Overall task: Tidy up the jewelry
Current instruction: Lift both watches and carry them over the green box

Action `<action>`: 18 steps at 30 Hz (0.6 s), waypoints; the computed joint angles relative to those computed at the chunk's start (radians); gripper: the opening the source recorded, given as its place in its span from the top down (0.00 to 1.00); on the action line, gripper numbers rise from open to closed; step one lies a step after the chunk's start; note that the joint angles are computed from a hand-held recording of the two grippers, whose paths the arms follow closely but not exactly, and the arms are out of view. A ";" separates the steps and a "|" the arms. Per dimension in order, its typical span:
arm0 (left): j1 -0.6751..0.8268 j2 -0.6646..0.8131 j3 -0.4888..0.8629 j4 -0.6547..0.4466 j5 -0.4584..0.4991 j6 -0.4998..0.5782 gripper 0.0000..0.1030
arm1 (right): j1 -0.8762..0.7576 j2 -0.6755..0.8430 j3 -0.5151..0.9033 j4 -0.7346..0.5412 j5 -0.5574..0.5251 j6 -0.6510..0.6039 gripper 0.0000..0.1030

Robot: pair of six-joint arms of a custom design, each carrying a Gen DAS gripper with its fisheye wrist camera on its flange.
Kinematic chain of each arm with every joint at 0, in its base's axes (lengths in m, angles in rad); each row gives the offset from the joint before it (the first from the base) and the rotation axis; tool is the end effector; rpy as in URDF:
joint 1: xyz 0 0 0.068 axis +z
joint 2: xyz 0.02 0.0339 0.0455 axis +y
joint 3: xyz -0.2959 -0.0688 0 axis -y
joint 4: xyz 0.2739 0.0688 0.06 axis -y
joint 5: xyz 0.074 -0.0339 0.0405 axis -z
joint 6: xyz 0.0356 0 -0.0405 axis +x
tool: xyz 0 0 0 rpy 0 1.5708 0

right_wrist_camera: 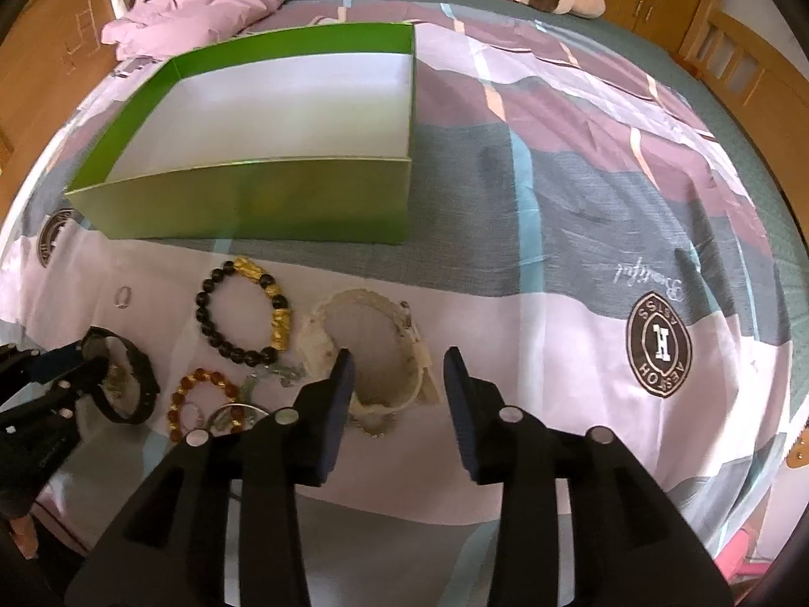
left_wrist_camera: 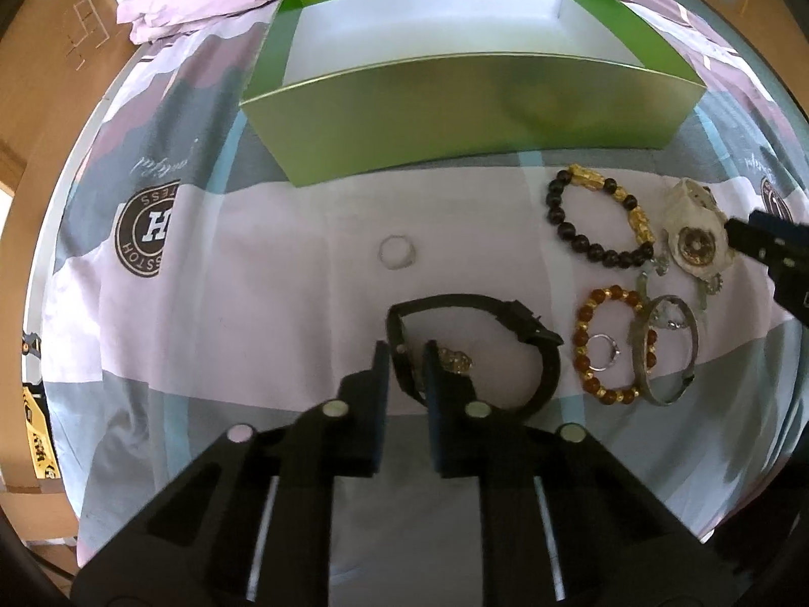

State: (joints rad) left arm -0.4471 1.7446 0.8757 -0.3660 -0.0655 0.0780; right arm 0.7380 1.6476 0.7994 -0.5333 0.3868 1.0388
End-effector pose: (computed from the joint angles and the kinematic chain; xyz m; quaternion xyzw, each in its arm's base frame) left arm 0.2985 -0.1405 0.1311 0.2505 0.9531 0.0011 0.1702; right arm 0.2228 0.1845 0.1377 0.1643 0.9632 -0.0487 0.2070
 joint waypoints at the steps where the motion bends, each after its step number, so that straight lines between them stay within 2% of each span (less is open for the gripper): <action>1: 0.005 0.003 0.002 -0.001 0.004 -0.001 0.91 | -0.010 0.004 -0.007 0.012 -0.023 -0.002 0.63; 4: 0.022 0.004 0.010 -0.004 0.024 -0.001 0.92 | -0.030 0.014 -0.021 0.034 -0.060 0.001 0.65; 5: 0.023 -0.003 0.006 -0.001 0.025 -0.004 0.92 | -0.033 0.012 -0.026 0.039 -0.067 0.004 0.79; 7: 0.037 -0.010 0.012 0.000 0.034 -0.002 0.92 | -0.033 0.010 -0.027 0.031 -0.064 0.009 0.95; 12: 0.054 -0.020 0.017 -0.007 0.038 -0.008 0.92 | -0.029 -0.025 -0.041 0.046 -0.047 0.011 0.99; 15: 0.055 0.000 0.028 -0.016 0.032 -0.009 0.92 | -0.028 -0.035 -0.044 0.059 -0.047 -0.005 0.96; 16: 0.057 0.006 0.031 -0.016 0.032 -0.005 0.92 | -0.027 -0.039 -0.048 0.072 -0.055 -0.012 0.86; 17: 0.054 0.010 0.032 -0.016 0.029 -0.004 0.92 | -0.022 -0.044 -0.051 0.088 -0.059 -0.023 0.69; 18: 0.050 0.012 0.031 -0.015 0.027 -0.002 0.92 | -0.010 -0.042 -0.044 0.083 -0.044 -0.025 0.63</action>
